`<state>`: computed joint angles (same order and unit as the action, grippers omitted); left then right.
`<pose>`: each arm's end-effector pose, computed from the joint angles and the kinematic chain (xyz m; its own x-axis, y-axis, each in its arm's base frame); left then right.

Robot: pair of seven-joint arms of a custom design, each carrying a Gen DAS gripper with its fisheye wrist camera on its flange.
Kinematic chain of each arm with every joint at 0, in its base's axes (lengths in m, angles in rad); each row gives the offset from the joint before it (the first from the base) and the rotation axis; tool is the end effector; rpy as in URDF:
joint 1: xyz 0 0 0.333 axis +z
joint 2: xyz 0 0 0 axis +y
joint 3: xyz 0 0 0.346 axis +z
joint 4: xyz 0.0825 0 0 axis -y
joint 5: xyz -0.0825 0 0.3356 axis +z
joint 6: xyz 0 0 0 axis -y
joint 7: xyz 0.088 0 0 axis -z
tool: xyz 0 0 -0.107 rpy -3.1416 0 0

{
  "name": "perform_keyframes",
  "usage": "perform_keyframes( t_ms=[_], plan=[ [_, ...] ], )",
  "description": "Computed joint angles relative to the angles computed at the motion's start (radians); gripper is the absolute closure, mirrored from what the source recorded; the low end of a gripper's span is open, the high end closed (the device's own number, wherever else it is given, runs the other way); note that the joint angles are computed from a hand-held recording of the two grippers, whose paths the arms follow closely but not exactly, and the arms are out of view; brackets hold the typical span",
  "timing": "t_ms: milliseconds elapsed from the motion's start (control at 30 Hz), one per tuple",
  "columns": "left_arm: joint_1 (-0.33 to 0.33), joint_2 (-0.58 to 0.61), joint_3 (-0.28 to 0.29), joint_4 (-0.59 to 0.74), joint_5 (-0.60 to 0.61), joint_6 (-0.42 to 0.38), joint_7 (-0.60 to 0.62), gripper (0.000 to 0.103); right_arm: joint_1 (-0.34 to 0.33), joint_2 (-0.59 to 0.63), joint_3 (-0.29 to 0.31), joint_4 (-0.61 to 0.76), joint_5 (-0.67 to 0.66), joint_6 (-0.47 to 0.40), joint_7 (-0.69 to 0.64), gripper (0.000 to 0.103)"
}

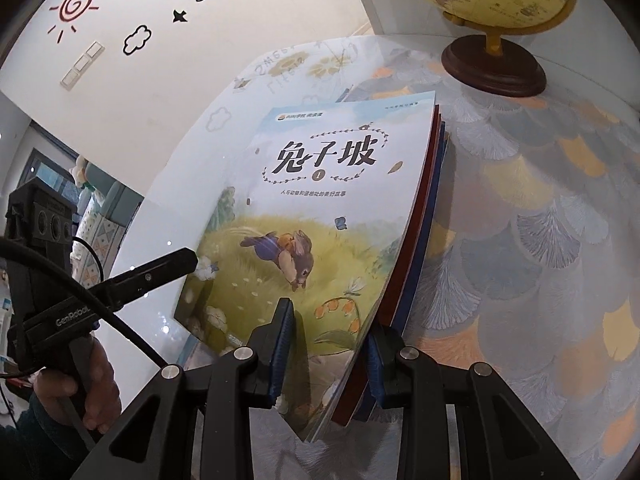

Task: Organize books

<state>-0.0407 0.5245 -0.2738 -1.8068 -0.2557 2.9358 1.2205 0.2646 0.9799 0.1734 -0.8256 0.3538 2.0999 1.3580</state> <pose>0.6561 -0.1631 0.3884 0.2047 -0.8561 0.4745 -0.8298 -0.4089 -0.3798 0.7401 0.2889 0.3928 0.4360 -0.8024 -0.4075 -0.8892 -0.3146 -0.3321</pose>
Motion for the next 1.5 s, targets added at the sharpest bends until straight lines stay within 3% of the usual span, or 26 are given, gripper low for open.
perform_keyframes(
  t_ms=[167, 300, 367, 467, 633, 833, 967, 1100, 1167, 1367, 1500],
  plan=[
    [-0.031, -0.012, 0.035, 0.000, 0.030, -0.003, -0.031, 0.077, -0.009, -0.033, 0.006, -0.073, 0.021, 0.044, 0.000, 0.071],
    [-0.047, -0.023, 0.043, -0.002, 0.053, -0.008, -0.047, 0.077, -0.007, -0.014, 0.004, -0.040, 0.029, 0.031, 0.048, 0.070],
    [-0.042, -0.036, 0.030, -0.015, 0.051, 0.002, -0.042, 0.077, -0.013, -0.028, 0.003, -0.058, 0.029, 0.017, 0.059, 0.062],
    [-0.043, -0.046, 0.015, -0.025, 0.050, 0.015, -0.035, 0.077, -0.021, -0.135, -0.020, -0.235, 0.023, 0.091, 0.062, 0.050],
    [-0.040, -0.046, -0.027, -0.018, 0.033, 0.012, 0.000, 0.077, -0.087, -0.300, -0.002, -0.530, 0.106, 0.218, 0.061, 0.049],
    [-0.076, -0.042, -0.059, 0.019, 0.029, -0.033, 0.056, 0.077, -0.177, -0.418, 0.036, -0.746, 0.308, 0.296, 0.027, 0.049],
    [-0.140, -0.026, -0.042, 0.071, 0.053, -0.087, 0.059, 0.067, -0.202, -0.488, 0.020, -0.846, 0.384, 0.333, -0.013, 0.049],
    [-0.203, 0.001, -0.038, 0.128, 0.068, -0.129, 0.041, 0.034, -0.238, -0.547, 0.000, -0.936, 0.465, 0.344, -0.069, 0.048],
    [-0.220, 0.017, -0.049, 0.153, 0.060, -0.134, 0.036, 0.034, -0.256, -0.576, -0.016, -0.982, 0.496, 0.334, -0.100, 0.048],
    [-0.353, 0.100, -0.001, 0.327, 0.143, -0.240, -0.057, 0.034, -0.306, -0.626, -0.079, -1.046, 0.551, 0.282, -0.166, 0.048],
    [-0.438, 0.201, 0.023, 0.533, 0.204, -0.339, -0.107, 0.034, -0.355, -0.625, -0.123, -1.029, 0.550, 0.229, -0.196, 0.048]
  ],
)
